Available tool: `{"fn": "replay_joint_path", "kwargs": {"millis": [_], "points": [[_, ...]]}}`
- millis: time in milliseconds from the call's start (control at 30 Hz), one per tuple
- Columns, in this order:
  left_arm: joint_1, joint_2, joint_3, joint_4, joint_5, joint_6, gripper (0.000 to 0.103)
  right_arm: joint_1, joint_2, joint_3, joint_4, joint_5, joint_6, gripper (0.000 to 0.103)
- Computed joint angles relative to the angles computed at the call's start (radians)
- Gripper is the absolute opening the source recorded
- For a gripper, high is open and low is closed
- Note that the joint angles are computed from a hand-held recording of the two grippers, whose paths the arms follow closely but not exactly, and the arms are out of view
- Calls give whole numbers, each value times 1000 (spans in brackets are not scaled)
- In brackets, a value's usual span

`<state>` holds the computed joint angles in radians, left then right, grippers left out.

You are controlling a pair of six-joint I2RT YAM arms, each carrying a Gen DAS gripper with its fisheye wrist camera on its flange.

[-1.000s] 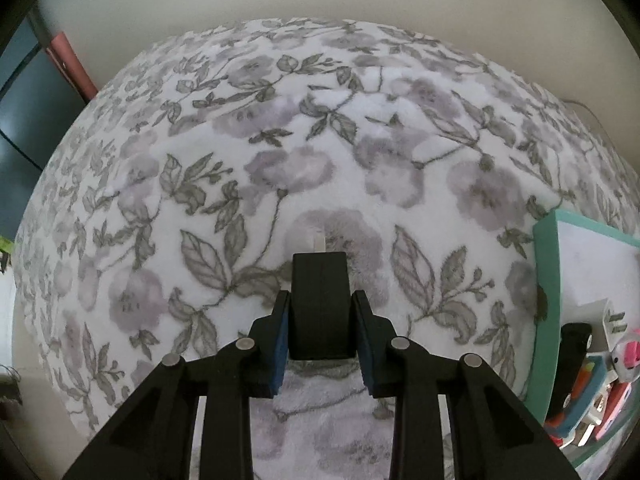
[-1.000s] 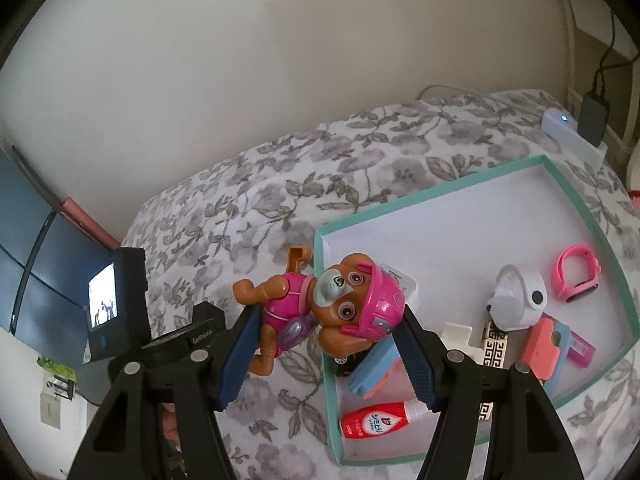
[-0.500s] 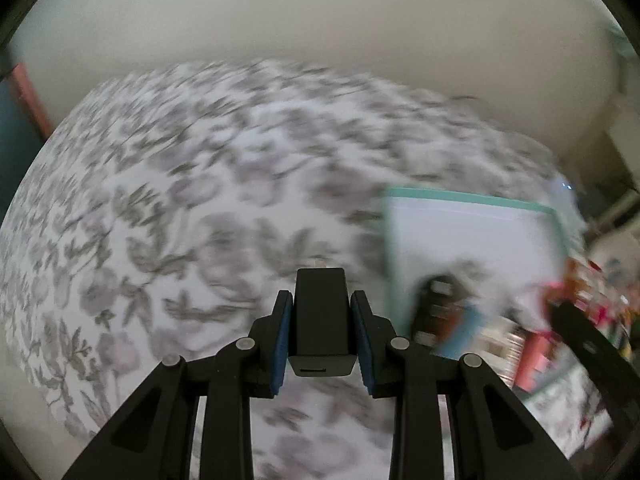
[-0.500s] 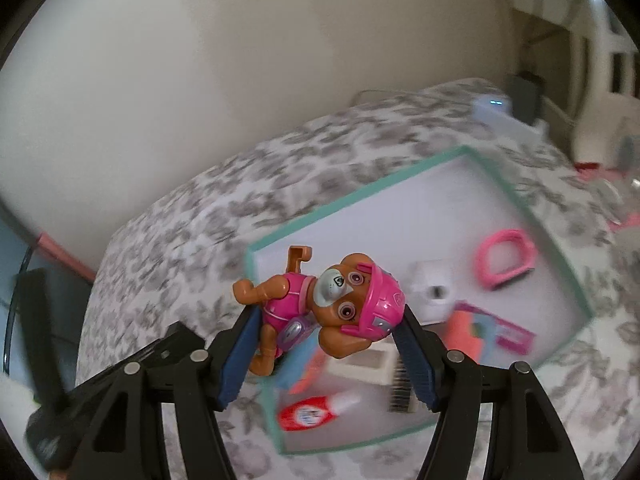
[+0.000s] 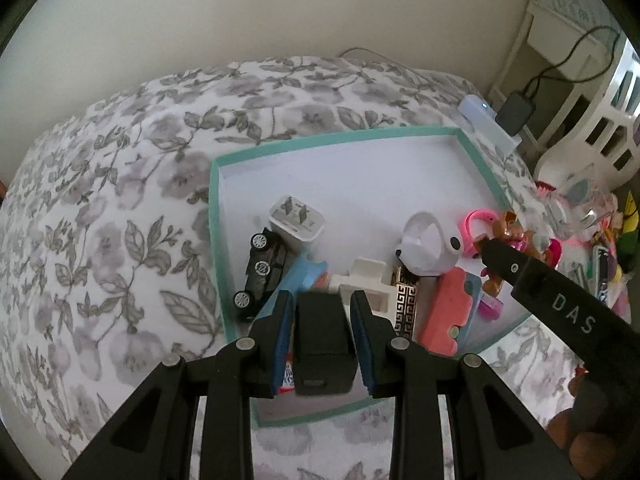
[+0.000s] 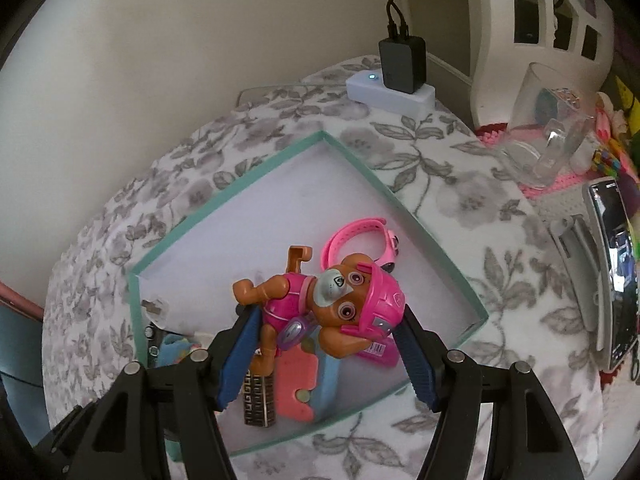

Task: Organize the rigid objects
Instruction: 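Lower both items into the tray and open both tools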

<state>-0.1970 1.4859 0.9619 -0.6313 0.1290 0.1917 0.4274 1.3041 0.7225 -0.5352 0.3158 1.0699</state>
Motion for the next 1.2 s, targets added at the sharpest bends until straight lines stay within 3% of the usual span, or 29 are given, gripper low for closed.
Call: {"fn": "replay_joint_path", "kwargs": {"millis": [133,200,333,467,567,667,733,933,1033,1200], "points": [[0,9,-2,22,-7,6,34,3,28,18,-2,0,-21,70],[1,8,-4,28,-15,6,44,12,43,32,-4,6,-27,70],[44,3,10,22,-3,12,52,35,67,51,-14,21,-30,73],[107,-18,10,36,-13,14,63,60,115,69,-13,33,-32,84],[150,-17,2,76,-68,13,78,80,146,80,-16,45,-27,88],[196,21,-2,107,-116,18,82,95,167,82,-8,43,-21,96],[226,65,2,121,-152,20,91,109,178,90,-10,54,-19,100],[308,174,23,137,-208,24,93,178,212,133,-43,101,2,103],[338,187,20,136,-197,31,99,217,232,157,-53,113,2,103],[379,175,13,135,-170,66,99,283,276,210,-91,140,16,103]]}}
